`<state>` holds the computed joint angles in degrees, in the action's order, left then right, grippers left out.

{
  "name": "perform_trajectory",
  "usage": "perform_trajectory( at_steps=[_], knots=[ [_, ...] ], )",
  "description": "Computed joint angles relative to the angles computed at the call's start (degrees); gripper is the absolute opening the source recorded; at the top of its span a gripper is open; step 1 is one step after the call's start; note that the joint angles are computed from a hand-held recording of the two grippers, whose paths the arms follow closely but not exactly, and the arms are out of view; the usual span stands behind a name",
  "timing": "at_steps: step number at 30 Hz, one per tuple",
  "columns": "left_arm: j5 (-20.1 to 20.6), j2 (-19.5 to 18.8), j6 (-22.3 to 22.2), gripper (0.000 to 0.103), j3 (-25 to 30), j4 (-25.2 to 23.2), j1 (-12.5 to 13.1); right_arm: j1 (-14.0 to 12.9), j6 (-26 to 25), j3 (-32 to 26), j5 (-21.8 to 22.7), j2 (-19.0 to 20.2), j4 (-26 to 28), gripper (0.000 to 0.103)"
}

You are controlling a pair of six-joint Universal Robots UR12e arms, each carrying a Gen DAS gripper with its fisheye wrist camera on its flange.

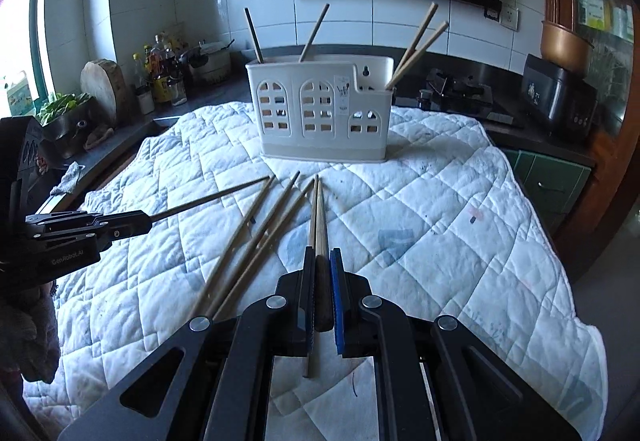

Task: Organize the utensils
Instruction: 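Lift both held chopsticks and carry them toward the utensil holder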

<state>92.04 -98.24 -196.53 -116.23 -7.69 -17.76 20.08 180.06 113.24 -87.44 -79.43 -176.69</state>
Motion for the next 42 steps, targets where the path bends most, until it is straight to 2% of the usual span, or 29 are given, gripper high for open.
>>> perform_trajectory(
  at_steps=[5, 11, 23, 33, 37, 42],
  knots=[
    [-0.46, 0.96, 0.45, 0.005, -0.27, 3.97, 0.52, 0.22, -0.99, -1.39, -0.19, -0.49, -1.69, 0.007],
    [-1.30, 1.16, 0.94, 0.005, 0.15, 6.94, 1.37, -0.20, -2.31, -4.18, 0.68, -0.41, -0.15, 0.007],
    [-5.10, 1.39, 3.79, 0.005, 3.17, 3.88, 3.62, -1.96, -5.33, -14.51, 2.25, 0.68, 10.15, 0.007],
    [-6.59, 1.14, 6.51, 0.005, 6.09, 2.08, 4.86, -2.15, -6.48, -24.35, -1.14, 3.47, 15.79, 0.007],
    [-7.54, 0.87, 7.56, 0.005, 8.34, 1.88, 5.12, -2.06, -6.59, -26.84, -1.59, 5.32, 18.62, 0.007],
    [-6.60, 0.15, 9.17, 0.005, 12.19, 2.90, 5.12, -2.26, -6.14, -28.74, -1.65, 7.37, 22.16, 0.007]
  ],
)
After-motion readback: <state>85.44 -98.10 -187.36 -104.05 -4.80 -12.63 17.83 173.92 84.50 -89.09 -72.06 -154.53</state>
